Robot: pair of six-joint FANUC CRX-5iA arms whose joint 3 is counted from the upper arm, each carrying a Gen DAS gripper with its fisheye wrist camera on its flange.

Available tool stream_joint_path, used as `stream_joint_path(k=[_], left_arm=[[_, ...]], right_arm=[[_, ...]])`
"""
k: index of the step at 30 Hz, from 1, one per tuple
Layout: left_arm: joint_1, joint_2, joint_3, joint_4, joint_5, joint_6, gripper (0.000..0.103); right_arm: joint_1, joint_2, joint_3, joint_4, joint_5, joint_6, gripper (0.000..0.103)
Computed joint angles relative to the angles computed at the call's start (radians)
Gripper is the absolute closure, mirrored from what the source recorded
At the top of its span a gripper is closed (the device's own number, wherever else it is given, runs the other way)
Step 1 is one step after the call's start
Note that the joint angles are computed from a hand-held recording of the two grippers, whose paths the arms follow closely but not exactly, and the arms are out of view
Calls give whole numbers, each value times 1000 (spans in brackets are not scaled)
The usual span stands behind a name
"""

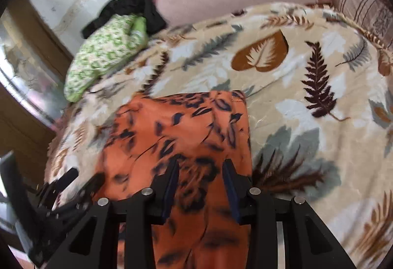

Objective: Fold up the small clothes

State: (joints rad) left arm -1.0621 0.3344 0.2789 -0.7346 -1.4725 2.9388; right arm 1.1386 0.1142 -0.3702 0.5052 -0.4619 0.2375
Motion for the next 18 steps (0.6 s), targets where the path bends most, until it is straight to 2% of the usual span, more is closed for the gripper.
stream_joint_path(k=[3,6,7,11,13,15,18], left_arm=[[-45,-13,15,-33,-43,53,28],[-89,-22,36,-56,-89,77,28],[-107,-25,46,-66,-111,83,28],[-164,-27,97,-118,-208,83,28],[-188,-25,123,-144,-250,82,28],[-215,-23,155,-176,-292,80,28],[-246,-15,197,-214,-341,70,27]], right_arm=[[52,-54,-73,101,-11,-79,62],[99,10,-10,10,-149,51,62],[102,18,-8,7,-164,46,62],[102,-61,-33,-25,-141,6,62],[122,-94,-46,22,-164,-29,61],[156,-127,-59,93,-205,-72,54],[207,-173,-84,205,-258,-140,51]])
